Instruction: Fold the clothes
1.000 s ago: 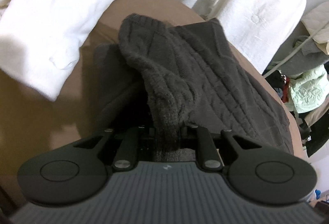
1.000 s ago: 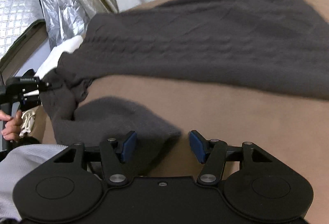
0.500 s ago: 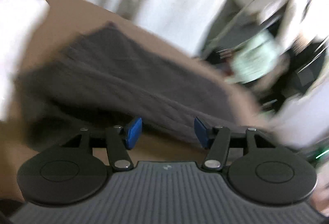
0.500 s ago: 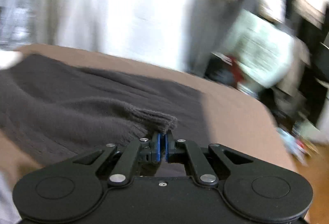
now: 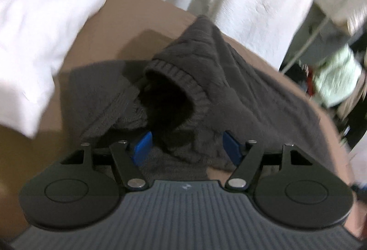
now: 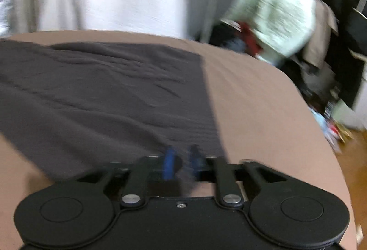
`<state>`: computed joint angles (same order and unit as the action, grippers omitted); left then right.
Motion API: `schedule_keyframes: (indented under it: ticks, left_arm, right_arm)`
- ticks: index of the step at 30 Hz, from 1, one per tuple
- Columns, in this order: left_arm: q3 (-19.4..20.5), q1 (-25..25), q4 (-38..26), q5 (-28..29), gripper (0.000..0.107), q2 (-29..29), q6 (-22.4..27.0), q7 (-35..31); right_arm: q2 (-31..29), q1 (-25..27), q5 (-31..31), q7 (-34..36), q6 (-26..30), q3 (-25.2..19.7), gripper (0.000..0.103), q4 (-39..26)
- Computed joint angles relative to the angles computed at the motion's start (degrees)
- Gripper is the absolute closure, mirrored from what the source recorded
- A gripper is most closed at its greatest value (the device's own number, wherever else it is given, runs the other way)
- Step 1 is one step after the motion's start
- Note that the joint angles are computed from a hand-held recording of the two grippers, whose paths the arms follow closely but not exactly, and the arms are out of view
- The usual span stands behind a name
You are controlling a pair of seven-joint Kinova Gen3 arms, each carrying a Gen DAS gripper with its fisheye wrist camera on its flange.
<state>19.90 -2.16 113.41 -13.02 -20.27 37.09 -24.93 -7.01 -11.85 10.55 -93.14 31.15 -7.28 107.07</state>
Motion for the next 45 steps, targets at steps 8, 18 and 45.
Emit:
schedule_keyframes:
  ticks: [8,18,45]
  left_arm:
    - [1.27,1.57,-1.35,-5.01,0.097,6.93,-3.21,-1.09]
    - [7.44,6.19,-9.89,-10.71,0.098,-3.04,11.43,1.94]
    - [4.8,4.05,-6.63,3.85,0.106,-11.34,14.05,-7.73]
  right_arm:
    - [-0.21,-12.14,-17.83,13.56,-1.77,11.22,0.05,-0.15]
    - [-0.34,8.58,-14.35,10.9,-0.35,-12.04,0.051,1.73]
    - [-6.03,50.49,-8.17,-1.72,-6.44,-41.31,0.1,0.3]
